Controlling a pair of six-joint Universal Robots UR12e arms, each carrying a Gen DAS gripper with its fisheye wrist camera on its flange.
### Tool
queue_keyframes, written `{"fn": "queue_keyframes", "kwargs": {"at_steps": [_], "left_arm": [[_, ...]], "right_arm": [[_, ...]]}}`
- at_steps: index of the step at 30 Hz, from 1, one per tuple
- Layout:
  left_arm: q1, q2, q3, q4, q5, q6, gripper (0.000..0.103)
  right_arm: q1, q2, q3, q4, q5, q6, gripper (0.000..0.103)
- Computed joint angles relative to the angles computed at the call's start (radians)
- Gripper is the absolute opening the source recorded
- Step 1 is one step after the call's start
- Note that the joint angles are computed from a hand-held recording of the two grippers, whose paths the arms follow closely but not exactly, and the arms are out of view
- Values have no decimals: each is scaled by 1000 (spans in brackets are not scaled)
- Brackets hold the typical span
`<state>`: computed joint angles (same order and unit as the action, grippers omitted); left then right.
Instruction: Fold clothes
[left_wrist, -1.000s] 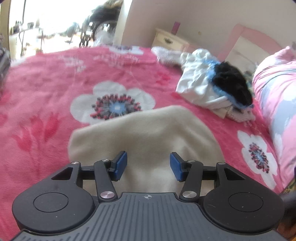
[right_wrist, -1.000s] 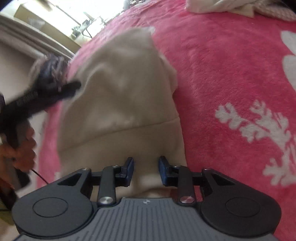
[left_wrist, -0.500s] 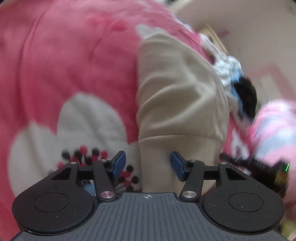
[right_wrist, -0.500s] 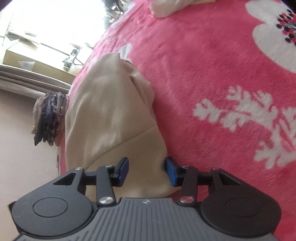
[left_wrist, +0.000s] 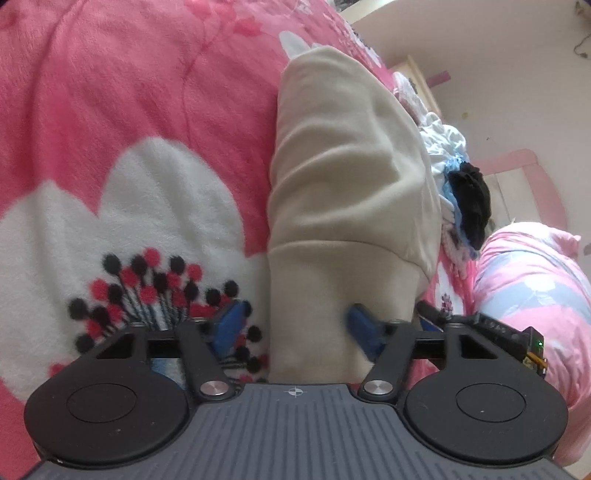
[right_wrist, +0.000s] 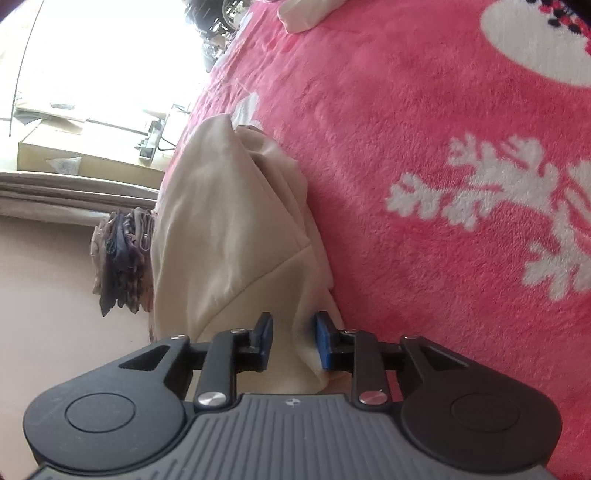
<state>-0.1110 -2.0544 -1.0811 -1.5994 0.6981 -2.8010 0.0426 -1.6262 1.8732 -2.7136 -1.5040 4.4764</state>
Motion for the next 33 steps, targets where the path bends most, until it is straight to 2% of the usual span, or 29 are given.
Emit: {"fn": "queue_keyframes", "kwargs": {"at_steps": [2,5,9,12,15,18,19,21,24,27,28,29,30,33], "left_arm": [[2,8,-8,7,-10,5,29],[12,3,7,-41,-43,7,24],[12,4,4,-52,-20,20,23],[10,5,-8,-36,0,35,23],[6,7,-12,-20,16,73,23],[10,12,-21,-10,15,102,24],[12,14,-25,-5,12,107,24],[13,22,-40,21,12,112,24],[10,33,-56,59,20,128,24],[9,33,-56,59,20,143,24],[9,34,-56,58,19,148,24],[9,34,-57,57,18,151,24],[10,34,-58,55,15,153,24],[9,35,-63,63,11,156,24]], "right_arm": [[-1,-4,-7,-3,13,-22,6],[3,-16,-22,4,29,-51,6],[6,-30,-31,78,40,-66,6],[1,-29,-18,147,46,-45,5],[-7,-23,-8,152,62,-43,5],[-3,-21,-71,288,42,-129,10],[9,-16,-115,372,1,-188,15],[45,5,-216,534,-124,-315,15],[91,48,-323,573,-264,-507,15],[115,121,-416,507,-281,-776,15],[120,155,-453,489,-279,-863,24],[123,192,-493,472,-275,-948,37],[122,232,-538,467,-264,-1018,39],[101,351,-697,545,-217,-1157,43]]}}
